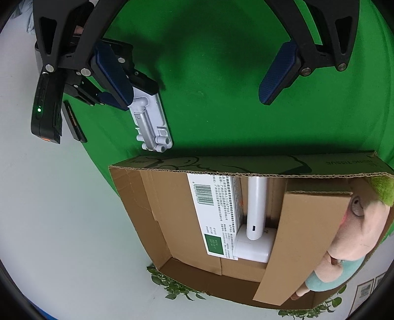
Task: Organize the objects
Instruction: 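Grasp the phone stand with the right gripper and lift it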
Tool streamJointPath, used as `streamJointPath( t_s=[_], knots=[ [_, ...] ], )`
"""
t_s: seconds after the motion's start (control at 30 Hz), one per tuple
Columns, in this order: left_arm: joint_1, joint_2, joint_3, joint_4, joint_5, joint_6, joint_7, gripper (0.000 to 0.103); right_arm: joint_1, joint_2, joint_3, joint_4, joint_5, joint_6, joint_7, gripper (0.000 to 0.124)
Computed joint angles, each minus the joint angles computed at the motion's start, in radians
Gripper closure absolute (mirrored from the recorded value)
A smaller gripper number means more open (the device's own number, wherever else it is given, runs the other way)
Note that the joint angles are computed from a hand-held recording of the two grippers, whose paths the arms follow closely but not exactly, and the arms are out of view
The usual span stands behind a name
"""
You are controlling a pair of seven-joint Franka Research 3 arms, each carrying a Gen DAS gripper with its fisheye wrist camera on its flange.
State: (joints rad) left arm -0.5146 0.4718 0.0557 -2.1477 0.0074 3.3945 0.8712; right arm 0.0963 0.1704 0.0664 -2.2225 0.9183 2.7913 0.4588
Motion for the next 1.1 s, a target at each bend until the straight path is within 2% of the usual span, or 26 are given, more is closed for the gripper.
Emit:
streamJointPath(
  t_s=[0.07, 0.2, 0.23, 0.33, 0.37, 0.4, 0.5, 0.63, 0.73, 0.83, 0.87, 0.9, 0.93, 1.03, 1.1],
  knots=[
    [0.027, 0.006, -0.025, 0.011, 0.016, -0.004, 0.0, 0.001, 0.01, 0.008, 0.001, -0.001, -0.019, 0.037, 0.007, 0.041],
    [0.037, 0.015, -0.032, 0.025, 0.029, -0.013, -0.008, 0.001, 0.017, 0.014, 0.012, -0.013, -0.055, 0.097, 0.012, 0.045],
    [0.049, 0.018, -0.044, 0.028, 0.036, -0.013, -0.012, 0.001, 0.008, 0.008, 0.024, -0.02, -0.034, 0.102, -0.023, 0.052],
    [0.119, 0.033, -0.11, 0.039, 0.077, -0.008, -0.028, 0.001, -0.002, -0.017, 0.03, -0.045, 0.001, 0.083, -0.075, 0.053],
    [0.151, 0.041, -0.14, 0.047, 0.096, -0.008, -0.033, 0.002, -0.002, -0.028, 0.029, -0.057, 0.011, 0.074, -0.095, 0.053],
    [0.207, 0.054, -0.194, 0.056, 0.129, -0.005, -0.04, 0.002, -0.001, -0.04, 0.027, -0.067, 0.023, 0.06, -0.116, 0.053],
    [0.397, 0.103, -0.38, 0.074, 0.242, 0.005, -0.083, 0.002, 0.002, -0.08, 0.011, -0.097, 0.068, -0.017, -0.169, 0.053],
    [0.503, 0.148, -0.482, 0.089, 0.34, 0.006, -0.131, 0.006, 0.008, -0.114, -0.027, -0.111, 0.077, -0.152, -0.166, 0.053],
    [0.516, 0.158, -0.493, 0.088, 0.374, 0.006, -0.156, 0.011, 0.005, -0.103, -0.045, -0.085, 0.086, -0.252, -0.153, 0.053],
    [0.551, 0.171, -0.522, 0.086, 0.413, 0.009, -0.177, 0.023, 0.009, -0.107, -0.048, -0.08, 0.092, -0.305, -0.141, 0.053],
    [0.549, 0.173, -0.52, 0.086, 0.421, 0.009, -0.181, 0.031, 0.009, -0.108, -0.05, -0.079, 0.094, -0.328, -0.143, 0.053],
    [0.548, 0.174, -0.518, 0.086, 0.428, 0.008, -0.185, 0.041, 0.01, -0.113, -0.05, -0.085, 0.098, -0.339, -0.151, 0.053],
    [0.557, 0.178, -0.526, 0.087, 0.439, 0.003, -0.187, 0.045, 0.013, -0.119, -0.049, -0.092, 0.101, -0.344, -0.157, 0.053],
    [0.519, 0.149, -0.482, 0.067, 0.424, -0.003, -0.201, 0.061, 0.033, -0.13, -0.043, -0.109, 0.109, -0.328, -0.151, 0.053],
    [0.558, 0.157, -0.512, 0.053, 0.438, 0.015, -0.213, 0.062, 0.036, -0.132, -0.046, -0.111, 0.109, -0.331, -0.151, 0.053]
  ],
)
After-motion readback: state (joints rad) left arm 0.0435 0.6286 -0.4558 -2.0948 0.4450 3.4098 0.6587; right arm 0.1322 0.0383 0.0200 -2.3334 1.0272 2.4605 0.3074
